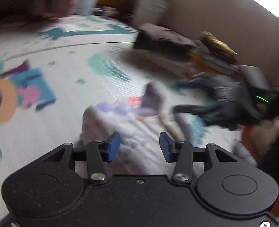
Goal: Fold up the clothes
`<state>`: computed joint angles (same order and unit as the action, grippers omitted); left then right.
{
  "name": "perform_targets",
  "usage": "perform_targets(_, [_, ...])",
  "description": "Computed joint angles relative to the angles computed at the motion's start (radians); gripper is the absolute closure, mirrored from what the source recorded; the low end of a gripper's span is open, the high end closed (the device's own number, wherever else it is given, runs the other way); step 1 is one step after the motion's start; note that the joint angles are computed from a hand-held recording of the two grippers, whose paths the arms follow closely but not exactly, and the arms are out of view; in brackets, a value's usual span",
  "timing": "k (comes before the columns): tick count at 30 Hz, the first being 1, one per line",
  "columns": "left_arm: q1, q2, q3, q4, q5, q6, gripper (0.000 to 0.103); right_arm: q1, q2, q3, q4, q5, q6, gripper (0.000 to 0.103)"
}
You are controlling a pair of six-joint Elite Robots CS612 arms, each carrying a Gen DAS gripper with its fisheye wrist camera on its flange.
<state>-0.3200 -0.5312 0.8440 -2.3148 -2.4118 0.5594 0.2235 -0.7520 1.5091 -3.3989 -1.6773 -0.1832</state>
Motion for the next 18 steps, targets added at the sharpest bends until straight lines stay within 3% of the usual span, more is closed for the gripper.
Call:
perform_targets(2, [-0.011, 0.005, 0.035, -0.11, 0.03, -0.051, 0.058, 0.005, 0.001, 0.008, -0.021, 0.057, -0.106, 0.04])
perform_targets(4, [-0.018, 0.016, 0.031, -0.138, 0.043, -0.02, 0.058, 0.005, 0.003, 0.007, 0.001, 0.113, -0.159, 0.042])
perform_targets(7, [-0.02, 0.054, -0.037, -0.083, -0.007, 0.042, 0.058, -0.006, 0.012, -0.015, 0.052, 0.145, -0.105, 0.042])
perform_targets(9, [-0.024, 0.069, -0.079, -0.012, -0.01, 0.139, 0.058, -0.02, 0.018, -0.032, 0.07, 0.188, -0.077, 0.038])
perform_targets(11, [-0.024, 0.091, -0.111, 0.01, -0.001, 0.151, 0.058, -0.035, 0.025, -0.055, 0.122, 0.244, -0.071, 0.038])
perform_targets(13, [-0.023, 0.114, -0.132, 0.008, -0.017, 0.123, 0.056, -0.048, 0.032, -0.084, 0.197, 0.29, -0.066, 0.037])
perform_targets(16, [-0.03, 0.117, -0.077, -0.096, -0.014, 0.212, 0.056, -0.074, 0.05, -0.138, 0.37, 0.367, 0.028, 0.036])
perform_targets(18, [-0.028, 0.136, -0.089, -0.126, -0.034, 0.177, 0.052, -0.079, 0.062, -0.147, 0.371, 0.378, 0.018, 0.03])
